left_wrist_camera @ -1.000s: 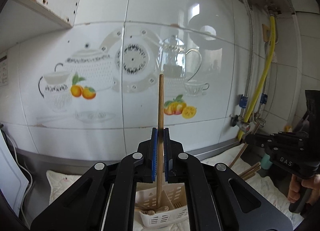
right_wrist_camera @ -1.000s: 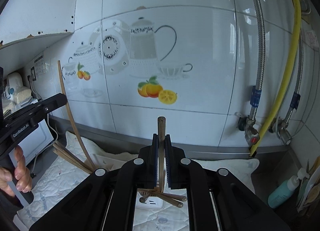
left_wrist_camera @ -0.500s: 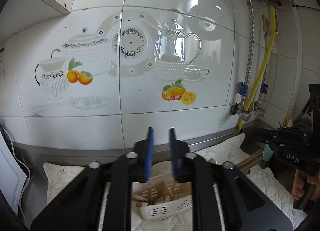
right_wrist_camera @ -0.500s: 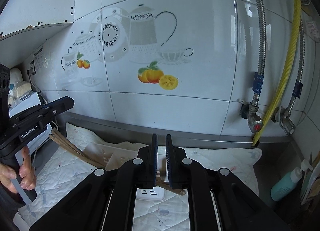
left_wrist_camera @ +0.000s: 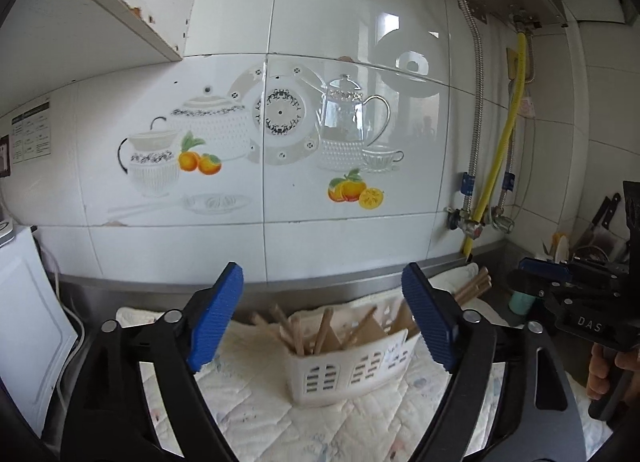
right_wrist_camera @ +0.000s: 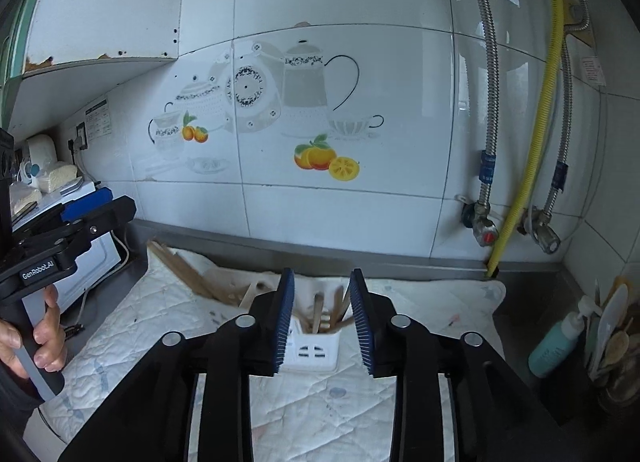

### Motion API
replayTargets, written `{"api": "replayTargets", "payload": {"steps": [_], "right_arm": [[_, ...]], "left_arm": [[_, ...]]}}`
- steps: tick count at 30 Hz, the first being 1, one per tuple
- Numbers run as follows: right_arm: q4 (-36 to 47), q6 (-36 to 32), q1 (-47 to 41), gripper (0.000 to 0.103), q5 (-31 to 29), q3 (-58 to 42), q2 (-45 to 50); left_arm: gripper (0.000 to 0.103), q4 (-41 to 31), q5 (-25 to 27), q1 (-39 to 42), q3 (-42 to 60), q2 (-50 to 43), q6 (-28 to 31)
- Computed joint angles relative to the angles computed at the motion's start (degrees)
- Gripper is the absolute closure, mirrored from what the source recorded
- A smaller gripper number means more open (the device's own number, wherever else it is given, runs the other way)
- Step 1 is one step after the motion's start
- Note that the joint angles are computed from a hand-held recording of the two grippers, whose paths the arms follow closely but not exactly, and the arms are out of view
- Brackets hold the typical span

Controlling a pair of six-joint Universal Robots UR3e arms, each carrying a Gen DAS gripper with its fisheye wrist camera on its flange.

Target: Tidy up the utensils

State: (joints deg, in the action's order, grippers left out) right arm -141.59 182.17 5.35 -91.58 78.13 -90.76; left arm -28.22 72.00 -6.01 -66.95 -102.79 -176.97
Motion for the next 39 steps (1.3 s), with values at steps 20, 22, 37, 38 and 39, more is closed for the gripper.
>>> {"api": "replayTargets", "payload": {"steps": [20,22,37,38,39], "right_arm": [[-13.0,16.4,22.2,0.031,-19.0,28.5,-9.0],[-12.8,17.6,23.3,0.028,-19.6,29.6,-9.2],[-13.3,24.6,31.3,0.013,-28.5,34.5,-8.2],[-13.3,24.9,31.8,0.013,-29.0,34.8,-8.2],[-13.3,25.1,32.0,0.012,-29.2,35.2,-8.3]], "left_arm": [[0.005,6.0,-4.6,15.0,-49.8,35.9,6.2],[0.005,4.7,-6.6,17.2,-52.8,39.1,7.2],[0.005,-0.1,-6.7,19.6,-61.7,50.1,12.1],[0.005,-0.3,-6.1,19.2,-61.8,50.2,12.6],[0.005,-0.7,-5.9,18.9,-62.0,50.4,13.0]]}}
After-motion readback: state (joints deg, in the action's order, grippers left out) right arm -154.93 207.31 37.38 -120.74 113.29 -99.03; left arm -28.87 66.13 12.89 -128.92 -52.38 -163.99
